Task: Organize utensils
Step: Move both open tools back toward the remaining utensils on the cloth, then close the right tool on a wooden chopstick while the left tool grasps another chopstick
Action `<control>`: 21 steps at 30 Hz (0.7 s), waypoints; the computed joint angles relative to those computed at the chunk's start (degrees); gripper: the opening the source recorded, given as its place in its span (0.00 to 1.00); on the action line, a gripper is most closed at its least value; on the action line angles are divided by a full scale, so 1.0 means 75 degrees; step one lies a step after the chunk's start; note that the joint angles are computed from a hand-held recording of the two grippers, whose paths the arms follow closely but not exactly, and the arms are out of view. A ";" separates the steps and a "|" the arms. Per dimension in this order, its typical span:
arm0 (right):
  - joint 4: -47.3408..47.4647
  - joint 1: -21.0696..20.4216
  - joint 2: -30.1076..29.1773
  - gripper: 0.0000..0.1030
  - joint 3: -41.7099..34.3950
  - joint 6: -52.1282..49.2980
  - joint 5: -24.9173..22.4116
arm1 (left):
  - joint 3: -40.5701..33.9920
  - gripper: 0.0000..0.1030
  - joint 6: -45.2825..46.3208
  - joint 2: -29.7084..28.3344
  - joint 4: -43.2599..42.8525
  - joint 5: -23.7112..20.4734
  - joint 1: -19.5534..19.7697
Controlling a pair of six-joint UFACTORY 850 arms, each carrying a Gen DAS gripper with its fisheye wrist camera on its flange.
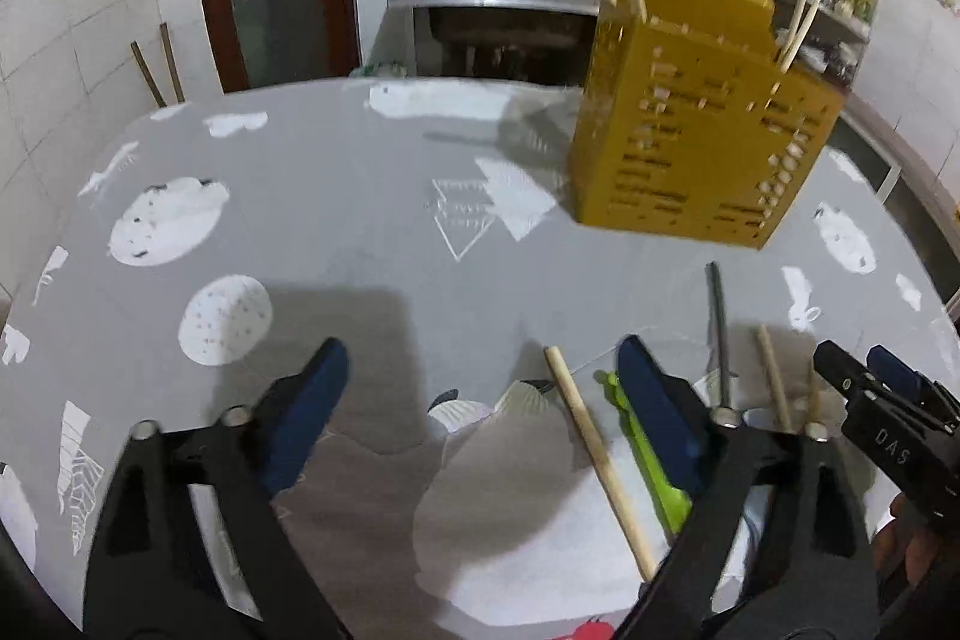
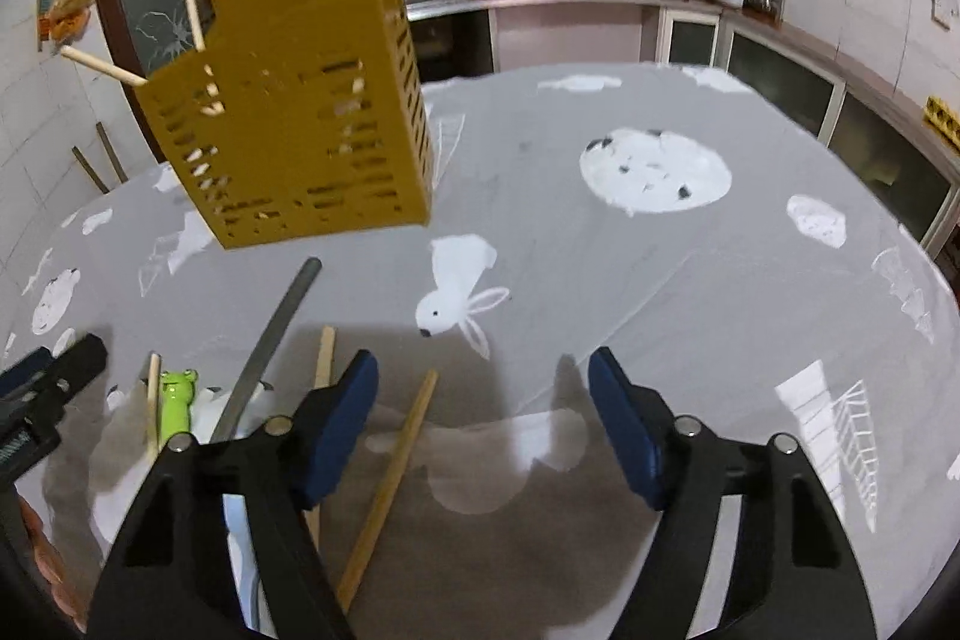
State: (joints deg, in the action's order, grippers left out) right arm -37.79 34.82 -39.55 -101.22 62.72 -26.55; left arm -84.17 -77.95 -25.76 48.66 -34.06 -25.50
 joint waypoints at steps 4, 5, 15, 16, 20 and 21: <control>0.0792 -0.0012 -0.0273 0.56 -0.0392 -0.0619 -0.0292 | -0.0275 0.77 0.0475 -0.0248 -0.0702 0.0103 0.0127; 0.0748 0.0006 -0.0310 0.55 -0.0449 -0.0579 -0.0377 | -0.0362 0.76 0.0660 -0.0325 -0.0973 0.0153 0.0178; 0.0749 0.0206 -0.0646 0.11 -0.1014 -0.0599 -0.0867 | -0.1000 0.54 0.1684 -0.0885 -0.1916 -0.0191 0.0160; 0.0812 0.0185 -0.0632 0.10 -0.0985 -0.0650 -0.0781 | -0.1009 0.44 0.1667 -0.0889 -0.1885 -0.0188 0.0153; 0.1453 -0.0002 -0.0495 0.06 -0.0789 -0.1083 -0.0396 | -0.1039 0.29 0.1922 -0.0884 -0.2204 -0.0058 0.0236; 0.1580 -0.0052 -0.0534 0.06 -0.0852 -0.1237 -0.0389 | -0.1076 0.26 0.2017 -0.0898 -0.2286 -0.0054 0.0243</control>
State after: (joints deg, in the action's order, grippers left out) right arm -25.94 34.42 -43.55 -107.61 53.44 -29.47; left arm -92.24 -62.82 -32.50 31.52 -34.47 -23.68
